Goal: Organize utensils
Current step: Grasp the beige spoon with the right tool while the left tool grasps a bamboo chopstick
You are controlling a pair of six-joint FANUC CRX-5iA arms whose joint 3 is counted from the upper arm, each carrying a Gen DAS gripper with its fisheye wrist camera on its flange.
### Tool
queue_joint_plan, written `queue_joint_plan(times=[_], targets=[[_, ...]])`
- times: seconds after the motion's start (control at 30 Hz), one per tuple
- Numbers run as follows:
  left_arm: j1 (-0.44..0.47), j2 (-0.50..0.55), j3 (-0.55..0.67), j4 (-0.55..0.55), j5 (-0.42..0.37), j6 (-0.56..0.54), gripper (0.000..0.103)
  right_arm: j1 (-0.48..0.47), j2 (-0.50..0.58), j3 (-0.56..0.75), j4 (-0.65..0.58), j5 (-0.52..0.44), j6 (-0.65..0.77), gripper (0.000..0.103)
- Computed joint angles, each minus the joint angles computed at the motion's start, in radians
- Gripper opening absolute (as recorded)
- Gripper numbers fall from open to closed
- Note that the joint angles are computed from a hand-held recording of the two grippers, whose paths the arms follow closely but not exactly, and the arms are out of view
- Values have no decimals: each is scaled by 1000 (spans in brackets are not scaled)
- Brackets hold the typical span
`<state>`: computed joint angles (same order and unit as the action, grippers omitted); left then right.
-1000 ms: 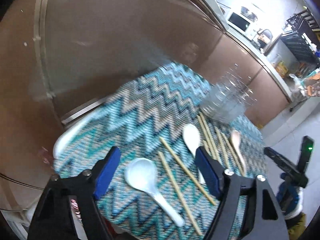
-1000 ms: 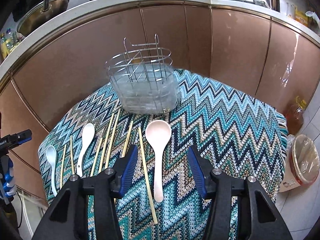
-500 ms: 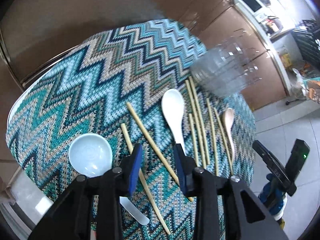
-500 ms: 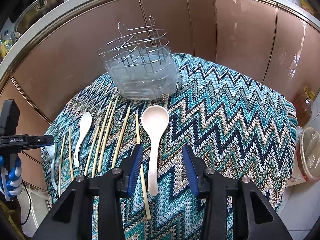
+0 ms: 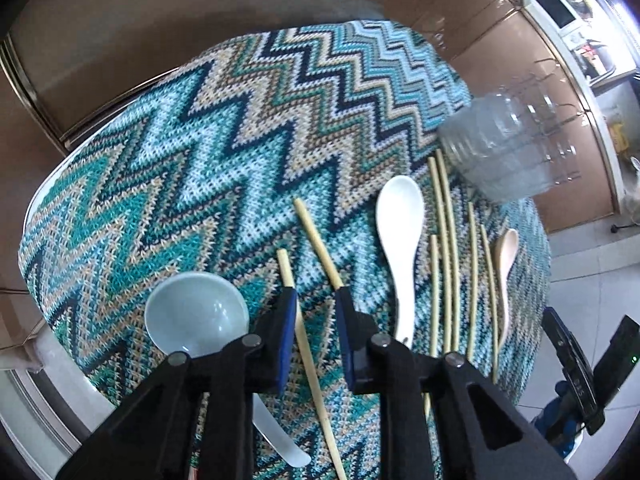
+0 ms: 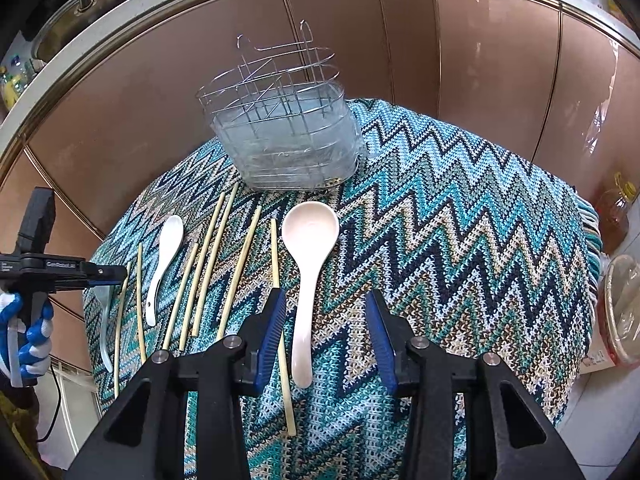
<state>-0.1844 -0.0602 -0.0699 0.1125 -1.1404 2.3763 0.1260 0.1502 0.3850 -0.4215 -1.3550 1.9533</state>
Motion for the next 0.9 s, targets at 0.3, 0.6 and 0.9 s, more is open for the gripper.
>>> queue_joint_plan(times=[0.3,0.6,0.9], targets=[[6,15,2,5,-22,17,15,8,51,69,-35,-69,31,34],[7,34,10,13,-15,11,13,50,160,170,5,-111,9,22],[27,27,-9,42,-16,1,10,33,321,361,-45,-236,44,23]])
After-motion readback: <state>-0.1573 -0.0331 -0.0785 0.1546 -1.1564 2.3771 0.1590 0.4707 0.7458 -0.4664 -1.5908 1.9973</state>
